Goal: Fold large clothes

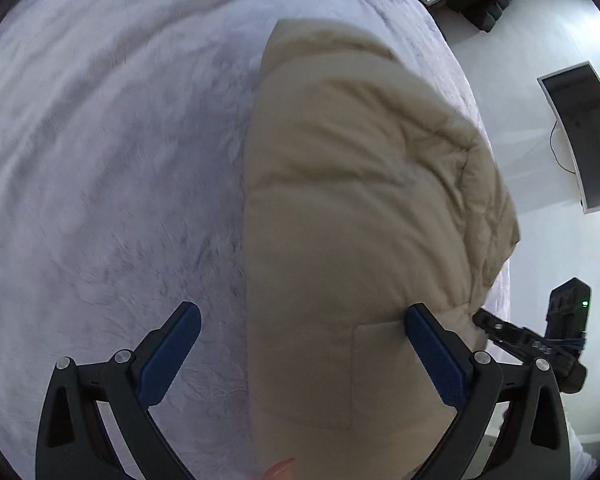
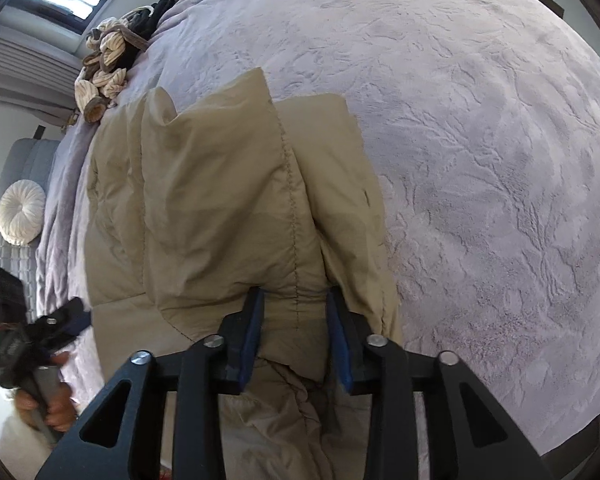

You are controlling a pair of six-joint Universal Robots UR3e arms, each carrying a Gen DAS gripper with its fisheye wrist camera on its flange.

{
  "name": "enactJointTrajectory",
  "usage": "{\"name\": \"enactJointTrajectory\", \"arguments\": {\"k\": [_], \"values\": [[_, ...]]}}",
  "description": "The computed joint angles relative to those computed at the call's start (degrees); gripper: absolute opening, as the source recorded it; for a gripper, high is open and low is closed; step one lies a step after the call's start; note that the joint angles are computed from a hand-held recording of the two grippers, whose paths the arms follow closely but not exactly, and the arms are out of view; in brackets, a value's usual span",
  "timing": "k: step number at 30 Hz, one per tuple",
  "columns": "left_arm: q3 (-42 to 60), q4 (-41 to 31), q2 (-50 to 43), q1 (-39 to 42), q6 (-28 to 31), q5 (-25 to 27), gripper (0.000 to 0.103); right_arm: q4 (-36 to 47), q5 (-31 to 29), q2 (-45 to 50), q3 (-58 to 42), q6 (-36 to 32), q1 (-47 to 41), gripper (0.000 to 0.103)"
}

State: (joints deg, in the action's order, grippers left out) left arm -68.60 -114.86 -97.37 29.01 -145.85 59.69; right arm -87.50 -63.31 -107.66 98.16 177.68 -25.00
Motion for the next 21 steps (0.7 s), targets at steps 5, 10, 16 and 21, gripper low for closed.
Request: {"name": "enactJointTrajectory", "arguments": {"k": [5,10,16,21], "values": [[-1.6,-1.0,-0.8,1.5,0.2,-3.0,0.102,6.4,1.6,-0.3,-5.5,-5.3,-3.1,0.061],[1.2,-6.8,-4.3,3.5,3.7,-5.6,0.102,6.8,1.5,0.9,-7.8,-8.6,-4.5,0.088],[1.5,-12.4,-8.3,7.3,7.6,-7.7,0.102,9.1,5.1,5.9,-6.5,-13.8,-6.1,0.089],[2.6,-13.8,-12.4,8.2,10.7,-8.6,0.102,6.3,6.2,11.7,-5.3,-15.7,-4.9,0.089]]}}
